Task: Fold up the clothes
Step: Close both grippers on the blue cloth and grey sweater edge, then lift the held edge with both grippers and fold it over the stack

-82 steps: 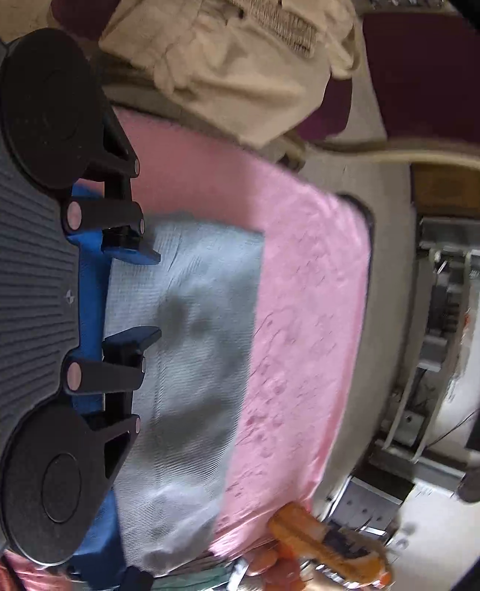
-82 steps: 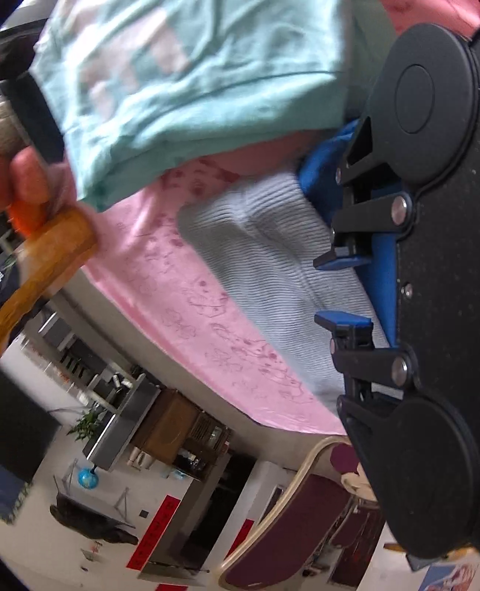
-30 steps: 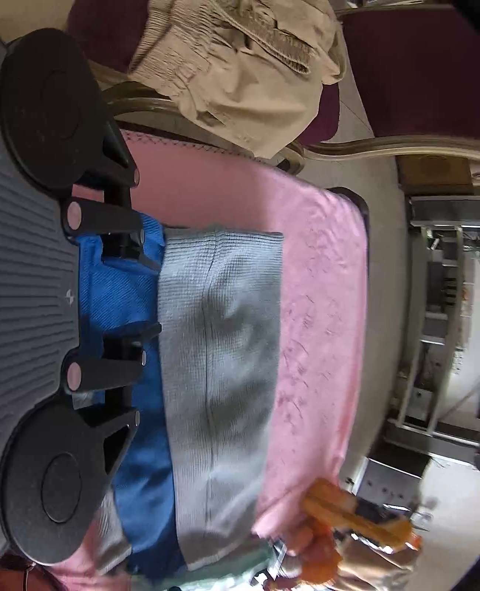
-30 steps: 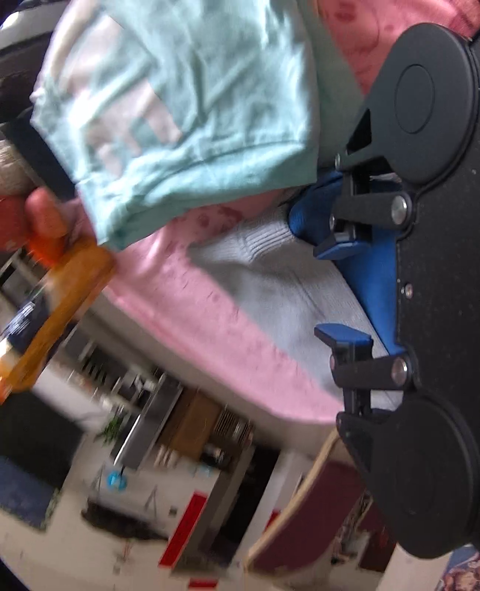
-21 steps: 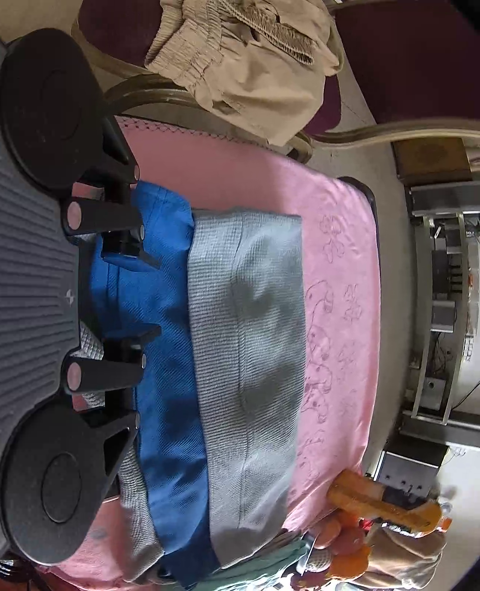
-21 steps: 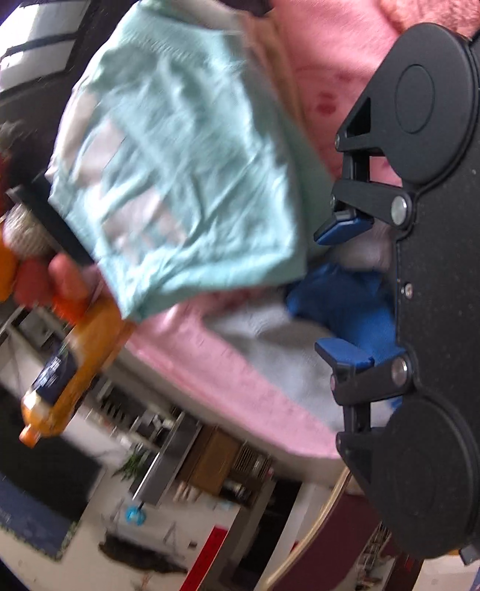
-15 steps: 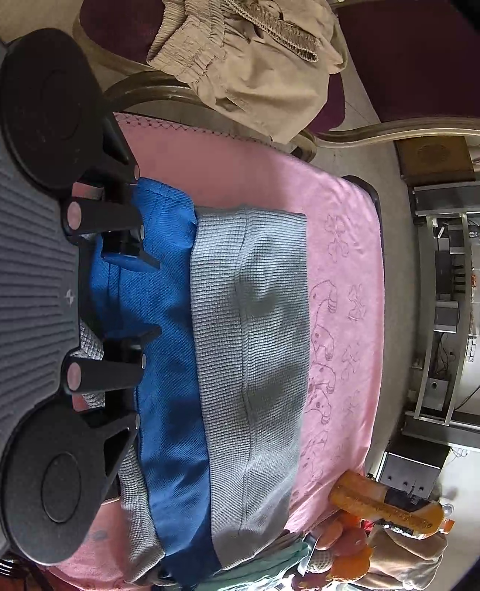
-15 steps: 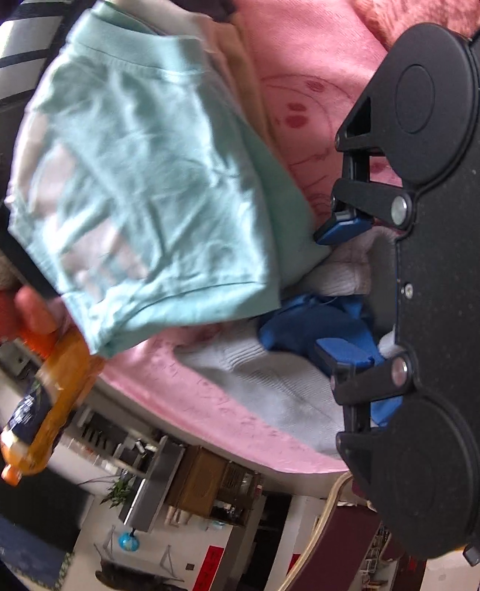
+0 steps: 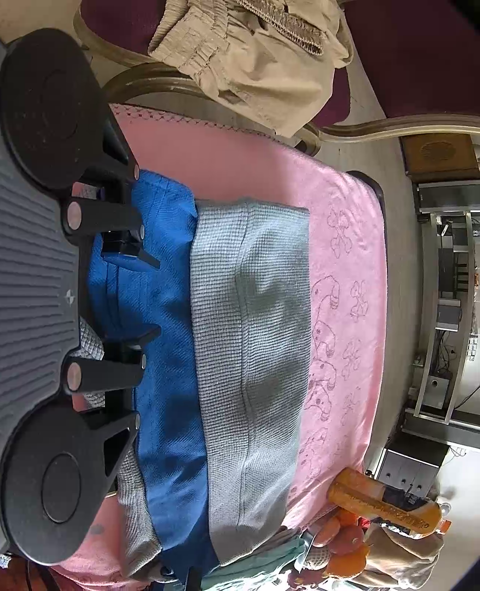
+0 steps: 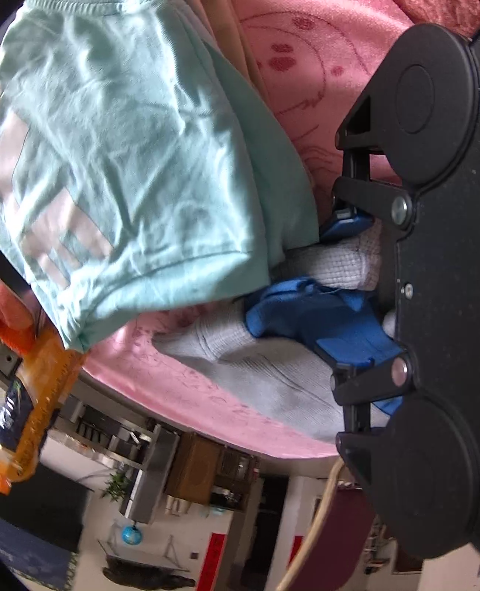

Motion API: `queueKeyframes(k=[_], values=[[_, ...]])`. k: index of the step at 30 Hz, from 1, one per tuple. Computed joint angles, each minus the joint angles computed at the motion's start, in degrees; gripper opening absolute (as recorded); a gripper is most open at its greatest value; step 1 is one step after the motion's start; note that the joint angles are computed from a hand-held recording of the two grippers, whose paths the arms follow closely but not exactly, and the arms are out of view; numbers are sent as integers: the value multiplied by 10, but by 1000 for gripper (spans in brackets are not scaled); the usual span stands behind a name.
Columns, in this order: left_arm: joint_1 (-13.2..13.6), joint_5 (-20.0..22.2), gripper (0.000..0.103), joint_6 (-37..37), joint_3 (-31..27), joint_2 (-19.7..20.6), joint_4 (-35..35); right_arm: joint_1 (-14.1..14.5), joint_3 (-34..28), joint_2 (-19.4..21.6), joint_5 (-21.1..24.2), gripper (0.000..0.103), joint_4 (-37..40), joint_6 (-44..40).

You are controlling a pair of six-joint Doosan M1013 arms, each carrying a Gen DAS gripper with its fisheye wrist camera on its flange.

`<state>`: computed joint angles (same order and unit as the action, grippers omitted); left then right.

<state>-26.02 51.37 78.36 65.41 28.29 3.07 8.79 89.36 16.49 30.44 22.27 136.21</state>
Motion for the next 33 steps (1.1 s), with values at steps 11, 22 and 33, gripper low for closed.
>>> queueKeyframes(k=[11, 22, 33], values=[[1, 2, 34, 1, -1, 0, -4, -2, 20, -2, -67, 50, 60, -32], [4, 5, 34, 6, -4, 0, -16, 12, 3, 7, -50, 26, -110, 130], [9, 127, 32, 8, -70, 48, -35, 28, -9, 3, -38, 23, -206, 153]])
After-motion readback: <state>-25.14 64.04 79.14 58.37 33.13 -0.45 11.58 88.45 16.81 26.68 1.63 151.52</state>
